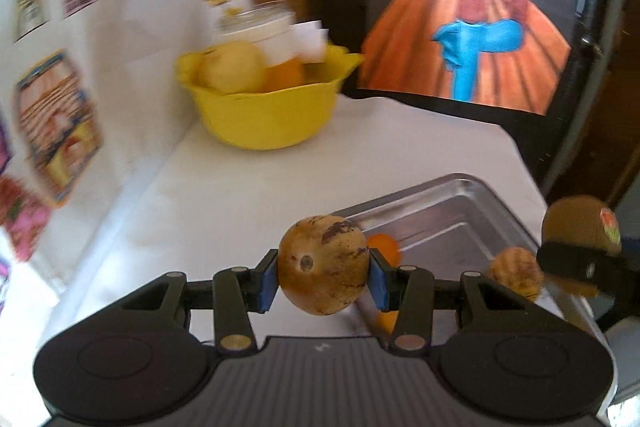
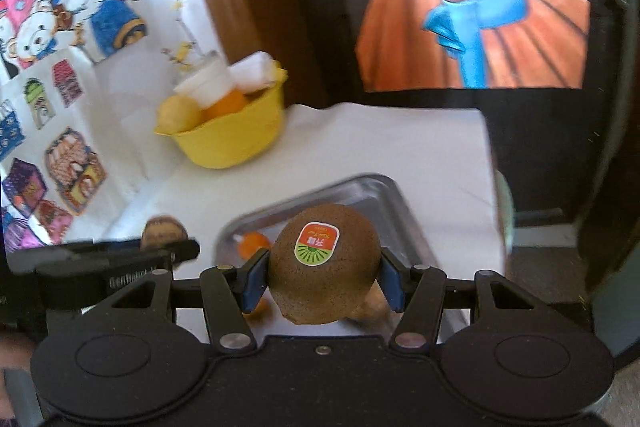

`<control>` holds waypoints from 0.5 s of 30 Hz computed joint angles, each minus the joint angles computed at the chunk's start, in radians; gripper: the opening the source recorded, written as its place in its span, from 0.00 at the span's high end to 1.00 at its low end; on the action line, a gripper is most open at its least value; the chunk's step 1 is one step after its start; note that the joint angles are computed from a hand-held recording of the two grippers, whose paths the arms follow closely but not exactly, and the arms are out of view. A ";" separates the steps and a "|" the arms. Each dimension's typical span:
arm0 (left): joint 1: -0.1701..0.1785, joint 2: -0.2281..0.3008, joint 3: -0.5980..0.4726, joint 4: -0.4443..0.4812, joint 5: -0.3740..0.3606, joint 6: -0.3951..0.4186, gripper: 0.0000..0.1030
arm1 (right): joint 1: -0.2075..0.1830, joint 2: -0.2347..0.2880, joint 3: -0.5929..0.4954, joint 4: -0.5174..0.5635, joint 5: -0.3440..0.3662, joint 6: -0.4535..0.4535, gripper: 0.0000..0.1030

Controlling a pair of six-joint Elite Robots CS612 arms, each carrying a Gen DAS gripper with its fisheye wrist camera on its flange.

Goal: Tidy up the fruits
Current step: 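Carry the brown fruit and kiwi over the metal tray and lower them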

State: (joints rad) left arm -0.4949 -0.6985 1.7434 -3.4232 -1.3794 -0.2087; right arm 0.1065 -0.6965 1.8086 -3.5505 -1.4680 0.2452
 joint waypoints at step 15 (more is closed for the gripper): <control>-0.032 0.040 -0.079 0.055 -0.073 0.151 0.53 | -0.028 -0.002 0.063 0.013 -0.055 -0.016 0.43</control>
